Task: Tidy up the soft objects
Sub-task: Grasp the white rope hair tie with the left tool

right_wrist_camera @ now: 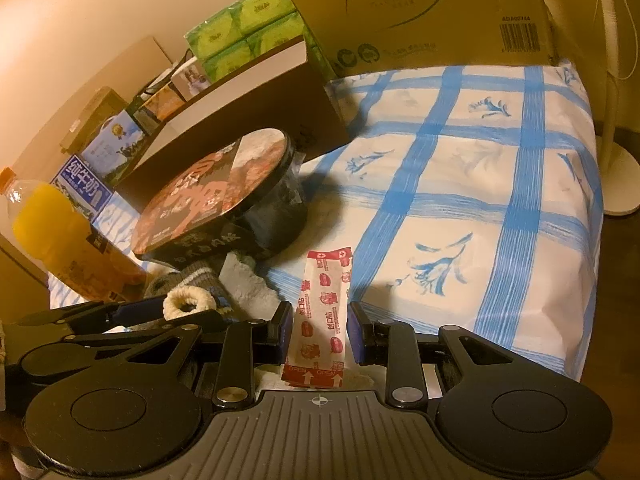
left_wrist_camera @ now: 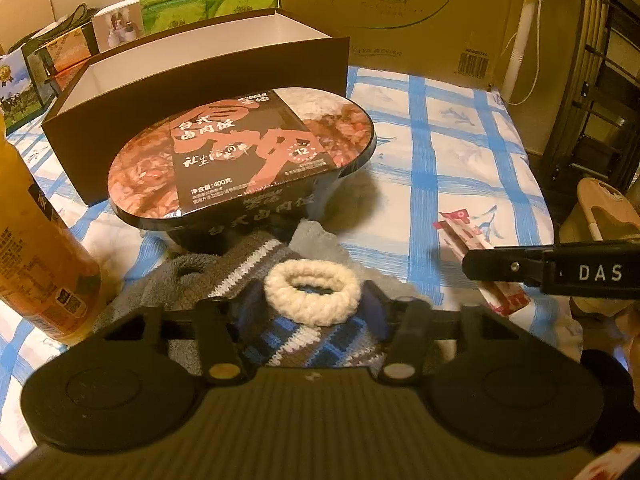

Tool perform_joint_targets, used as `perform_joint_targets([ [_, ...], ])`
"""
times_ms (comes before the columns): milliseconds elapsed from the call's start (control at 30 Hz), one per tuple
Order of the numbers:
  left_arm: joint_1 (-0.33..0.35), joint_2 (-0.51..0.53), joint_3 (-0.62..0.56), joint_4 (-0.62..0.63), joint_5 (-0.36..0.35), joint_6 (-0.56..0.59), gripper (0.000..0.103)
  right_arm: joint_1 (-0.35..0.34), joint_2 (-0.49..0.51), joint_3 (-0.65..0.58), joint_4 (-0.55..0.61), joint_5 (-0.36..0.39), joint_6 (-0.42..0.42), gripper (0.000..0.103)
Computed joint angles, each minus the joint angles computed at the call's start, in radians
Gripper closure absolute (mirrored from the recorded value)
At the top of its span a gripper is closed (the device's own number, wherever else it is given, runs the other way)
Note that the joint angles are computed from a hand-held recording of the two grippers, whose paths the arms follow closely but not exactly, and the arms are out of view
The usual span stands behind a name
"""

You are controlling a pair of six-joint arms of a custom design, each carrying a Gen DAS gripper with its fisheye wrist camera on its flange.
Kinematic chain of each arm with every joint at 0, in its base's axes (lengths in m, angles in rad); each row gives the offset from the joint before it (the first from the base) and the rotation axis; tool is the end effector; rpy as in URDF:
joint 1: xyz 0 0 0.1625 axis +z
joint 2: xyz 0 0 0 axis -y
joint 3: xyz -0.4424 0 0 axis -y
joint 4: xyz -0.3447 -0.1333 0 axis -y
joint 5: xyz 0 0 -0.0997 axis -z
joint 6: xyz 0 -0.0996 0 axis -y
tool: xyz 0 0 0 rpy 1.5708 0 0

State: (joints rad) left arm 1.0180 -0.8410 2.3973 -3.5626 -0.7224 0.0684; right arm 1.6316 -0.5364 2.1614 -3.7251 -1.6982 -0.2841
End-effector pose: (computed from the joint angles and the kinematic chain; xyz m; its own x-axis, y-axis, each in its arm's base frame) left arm -0.0425 -0.4651 0.1299 -0.6946 0.1304 -0.7074 0.5248 0.7645 -0.3744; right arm 0.1507 -0.4893 0.0095 -0.9394 -0.2379 0.2468 -0.3289 0.8281 -0.4540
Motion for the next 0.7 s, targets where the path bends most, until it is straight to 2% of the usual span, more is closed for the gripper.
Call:
perform_joint_targets([
  [233, -0.013, -0.019, 0.017, 0.007, 0.008, -0.002, 0.08, -0.004, -0.005, -0.003, 0.007, 0.018, -0.012, 0.073],
  [500, -0.057, -0.074, 0.039, -0.004, 0.058, -0.018, 0.08, 0.002, -0.026, -0.027, 0.034, 0.045, -0.053, 0.073],
  [700, -0.06, -0.101, -0.017, 0.023, 0.137, -0.023, 0.08, 0.012, -0.048, -0.08, 0.082, 0.068, -0.107, 0.073],
])
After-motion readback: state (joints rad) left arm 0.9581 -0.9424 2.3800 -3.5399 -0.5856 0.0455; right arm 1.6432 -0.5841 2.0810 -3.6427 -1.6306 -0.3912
